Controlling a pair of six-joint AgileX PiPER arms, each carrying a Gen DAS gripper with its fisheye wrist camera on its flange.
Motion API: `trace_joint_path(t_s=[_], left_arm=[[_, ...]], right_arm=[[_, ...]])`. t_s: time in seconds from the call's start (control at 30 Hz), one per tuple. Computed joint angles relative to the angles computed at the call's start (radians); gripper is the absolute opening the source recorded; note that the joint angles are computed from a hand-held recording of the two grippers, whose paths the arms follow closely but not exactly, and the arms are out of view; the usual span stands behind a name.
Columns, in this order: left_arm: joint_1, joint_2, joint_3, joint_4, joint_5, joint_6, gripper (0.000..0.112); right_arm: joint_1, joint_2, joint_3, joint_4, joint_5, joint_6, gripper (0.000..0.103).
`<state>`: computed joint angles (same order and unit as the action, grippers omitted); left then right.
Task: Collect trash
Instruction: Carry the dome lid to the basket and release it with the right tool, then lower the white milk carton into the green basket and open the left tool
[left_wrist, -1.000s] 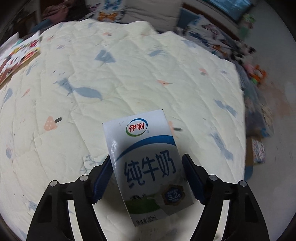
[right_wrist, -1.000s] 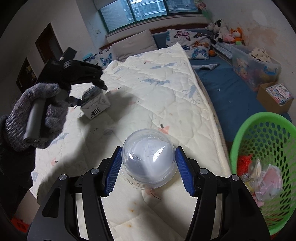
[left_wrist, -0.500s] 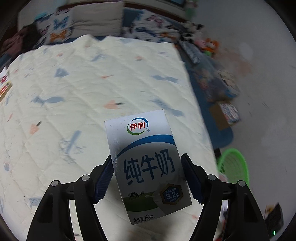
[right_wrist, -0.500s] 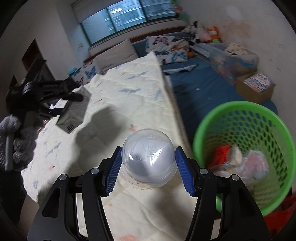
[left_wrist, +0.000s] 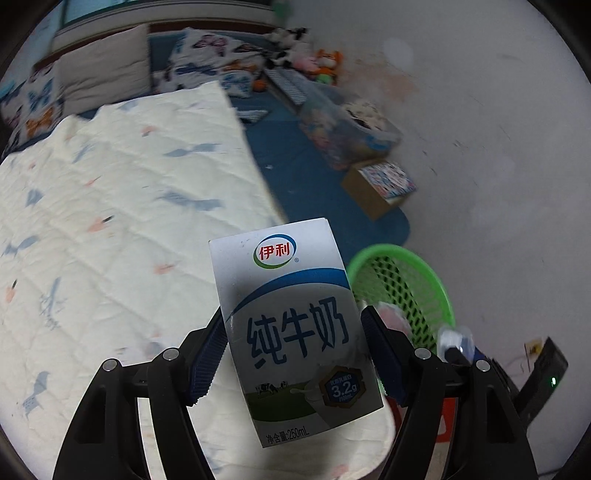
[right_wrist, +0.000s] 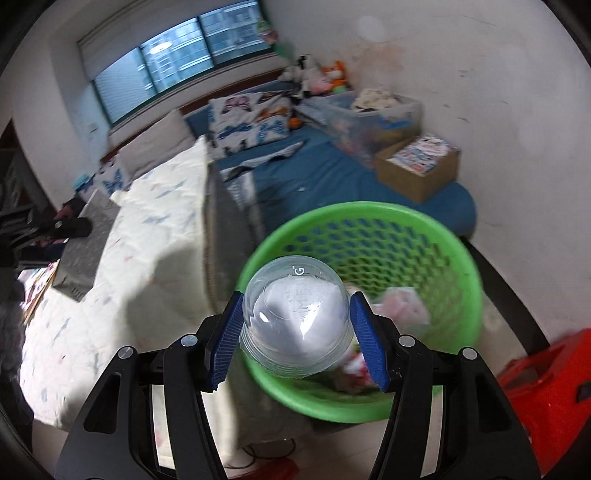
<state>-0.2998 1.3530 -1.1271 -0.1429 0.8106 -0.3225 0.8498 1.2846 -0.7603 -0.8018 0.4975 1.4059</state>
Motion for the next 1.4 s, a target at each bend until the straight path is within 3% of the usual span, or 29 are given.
trace_joint_path(t_s=[0.23,0.63,0.73,1.4], left_arm=[[-0.137,0.081,-0.063,0.065,-0.011,-0.065,0.069],[-0.225,0.184,-0.151,0.087,-0.021,-0.054,0.069],[-0.241,0.211,-0.164,0.081,-0.026,-0.047,0.069],[-0.314,0.398,-0.294,0.108,-0.036,-0.017,0.07]], right_arm=[[-0.102,0.014,0.066,0.02,-0.068,-0.008,0.059],[-0.229,0.093,0.083,0.037,-0.151,-0.062,0.06],[-0.239,0.092,0.084,0.023,-0.155,-0.057,0.067],[-0.178,-0.084,0.155,-0.016,-0.09,0.018,0.069]])
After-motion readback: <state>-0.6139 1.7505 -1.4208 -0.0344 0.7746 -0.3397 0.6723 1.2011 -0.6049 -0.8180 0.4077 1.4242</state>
